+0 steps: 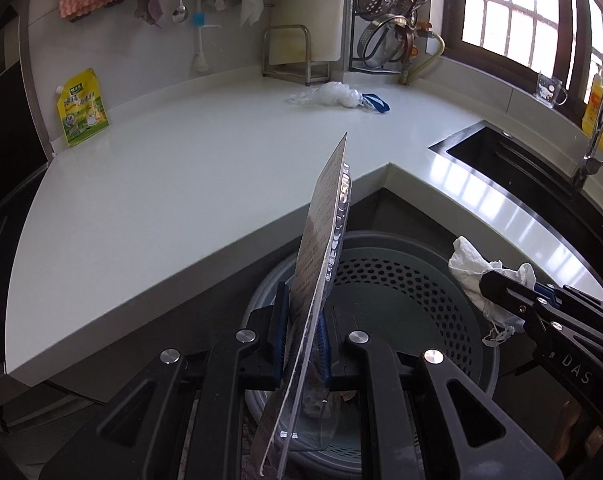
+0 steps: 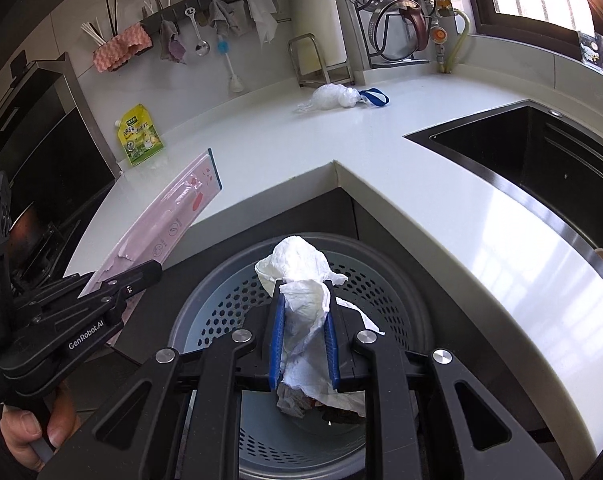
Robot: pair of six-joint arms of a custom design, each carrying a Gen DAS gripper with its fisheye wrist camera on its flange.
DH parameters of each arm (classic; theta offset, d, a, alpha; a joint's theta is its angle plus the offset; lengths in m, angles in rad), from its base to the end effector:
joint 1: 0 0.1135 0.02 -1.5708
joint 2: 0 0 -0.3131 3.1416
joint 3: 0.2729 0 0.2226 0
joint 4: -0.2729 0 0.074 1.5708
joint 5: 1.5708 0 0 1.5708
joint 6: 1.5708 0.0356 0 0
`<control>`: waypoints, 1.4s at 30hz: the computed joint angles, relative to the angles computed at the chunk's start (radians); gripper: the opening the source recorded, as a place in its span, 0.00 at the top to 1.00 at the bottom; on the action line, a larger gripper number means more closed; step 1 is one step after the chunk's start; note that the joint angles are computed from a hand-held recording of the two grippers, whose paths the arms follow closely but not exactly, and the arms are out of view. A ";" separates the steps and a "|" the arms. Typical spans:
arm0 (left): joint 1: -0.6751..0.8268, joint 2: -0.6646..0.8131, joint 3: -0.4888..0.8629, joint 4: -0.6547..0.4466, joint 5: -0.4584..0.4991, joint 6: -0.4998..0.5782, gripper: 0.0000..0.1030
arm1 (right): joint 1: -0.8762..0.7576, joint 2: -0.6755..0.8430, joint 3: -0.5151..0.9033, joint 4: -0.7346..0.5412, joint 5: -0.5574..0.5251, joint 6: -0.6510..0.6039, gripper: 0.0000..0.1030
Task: Collect trash
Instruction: 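Carry the sheet in the left gripper and tissue in the right over the bin, then open the left gripper dropping the sheet while right drops the tissue into the bin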
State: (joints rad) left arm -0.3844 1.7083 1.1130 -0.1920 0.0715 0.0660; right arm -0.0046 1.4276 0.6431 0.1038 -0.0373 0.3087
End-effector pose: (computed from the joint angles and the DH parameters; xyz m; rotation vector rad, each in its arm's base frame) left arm 0.3247 -0.1341 0.2755 0.5629 2.3005 -0.2387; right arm 0.2546 0.0002 0.2455 0.3326 2.2344 0.2048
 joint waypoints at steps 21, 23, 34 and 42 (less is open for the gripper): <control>-0.035 0.092 -0.071 0.002 -0.022 -0.011 0.85 | 0.030 0.083 -0.099 0.100 0.044 0.025 0.82; -0.038 0.099 -0.073 0.005 -0.025 -0.011 0.85 | 0.031 0.100 -0.102 0.107 0.043 0.029 0.82; -0.039 0.148 -0.064 0.000 -0.013 -0.006 0.82 | 0.008 0.201 -0.104 0.155 0.015 0.040 0.82; -0.043 0.151 -0.064 0.007 -0.014 -0.010 0.75 | 0.006 0.203 -0.109 0.172 0.010 0.039 0.67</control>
